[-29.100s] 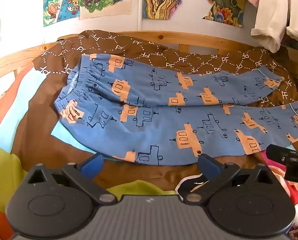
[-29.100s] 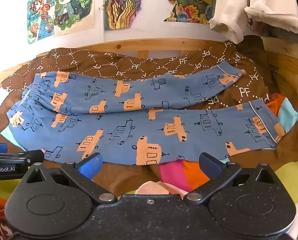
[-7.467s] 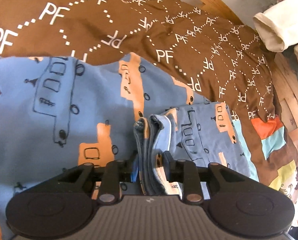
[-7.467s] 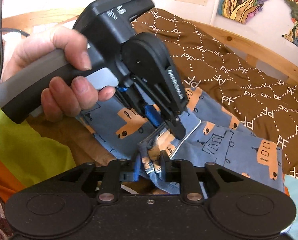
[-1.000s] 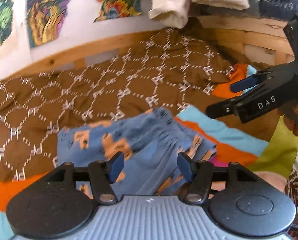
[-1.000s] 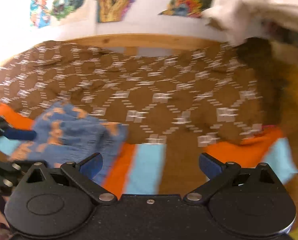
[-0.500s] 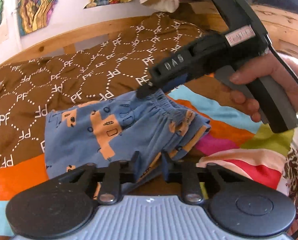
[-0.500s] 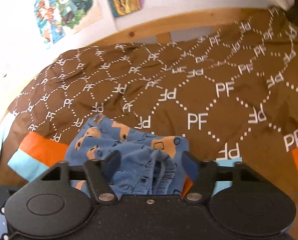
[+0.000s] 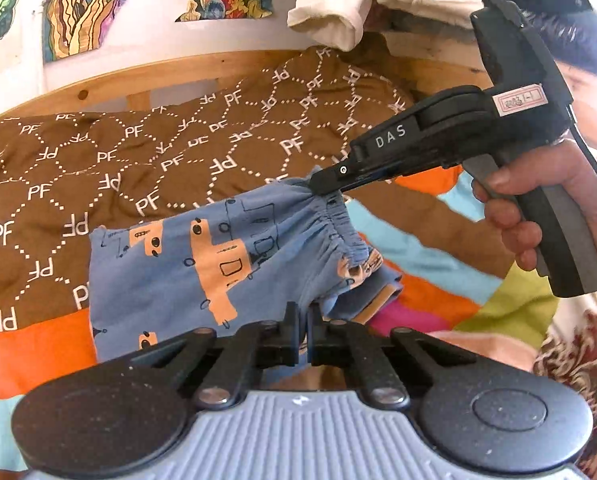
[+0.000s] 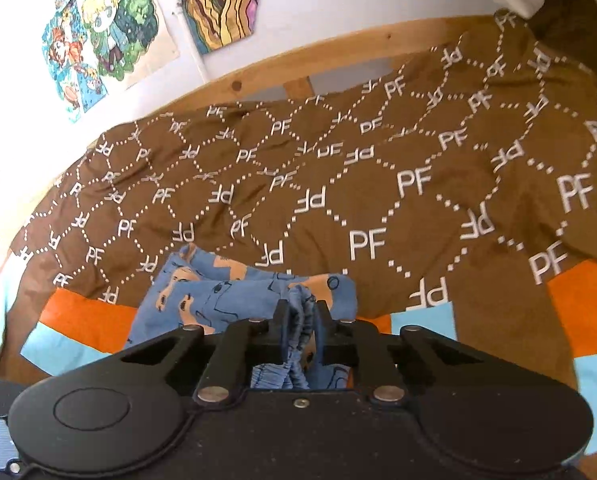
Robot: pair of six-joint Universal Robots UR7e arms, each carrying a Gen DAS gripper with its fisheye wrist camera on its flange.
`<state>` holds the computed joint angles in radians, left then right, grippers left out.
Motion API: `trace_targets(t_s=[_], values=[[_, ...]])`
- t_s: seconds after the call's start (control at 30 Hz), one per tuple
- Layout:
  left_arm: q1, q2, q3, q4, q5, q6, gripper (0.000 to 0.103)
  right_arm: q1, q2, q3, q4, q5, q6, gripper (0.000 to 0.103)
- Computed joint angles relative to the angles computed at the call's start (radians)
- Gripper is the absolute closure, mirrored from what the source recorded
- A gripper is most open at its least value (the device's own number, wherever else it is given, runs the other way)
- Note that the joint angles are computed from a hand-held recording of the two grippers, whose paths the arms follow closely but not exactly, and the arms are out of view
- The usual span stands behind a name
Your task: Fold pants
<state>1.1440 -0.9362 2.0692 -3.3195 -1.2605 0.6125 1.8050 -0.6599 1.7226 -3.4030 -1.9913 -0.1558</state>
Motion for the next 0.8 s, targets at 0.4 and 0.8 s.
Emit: trace_targets(t_s=[0.4, 0.8], values=[[0.049, -0.031, -0.051, 0.187, -0.086, -0.107, 0.079, 0.014, 0.032, -0.019, 0.046, -0.161, -0.006, 0.057], [0.062, -0.004, -0.104, 0.104, 0.240, -0.253, 0.035, 0.076, 0.094, 0.027, -0.147, -0.289, -0.241, 0.005]])
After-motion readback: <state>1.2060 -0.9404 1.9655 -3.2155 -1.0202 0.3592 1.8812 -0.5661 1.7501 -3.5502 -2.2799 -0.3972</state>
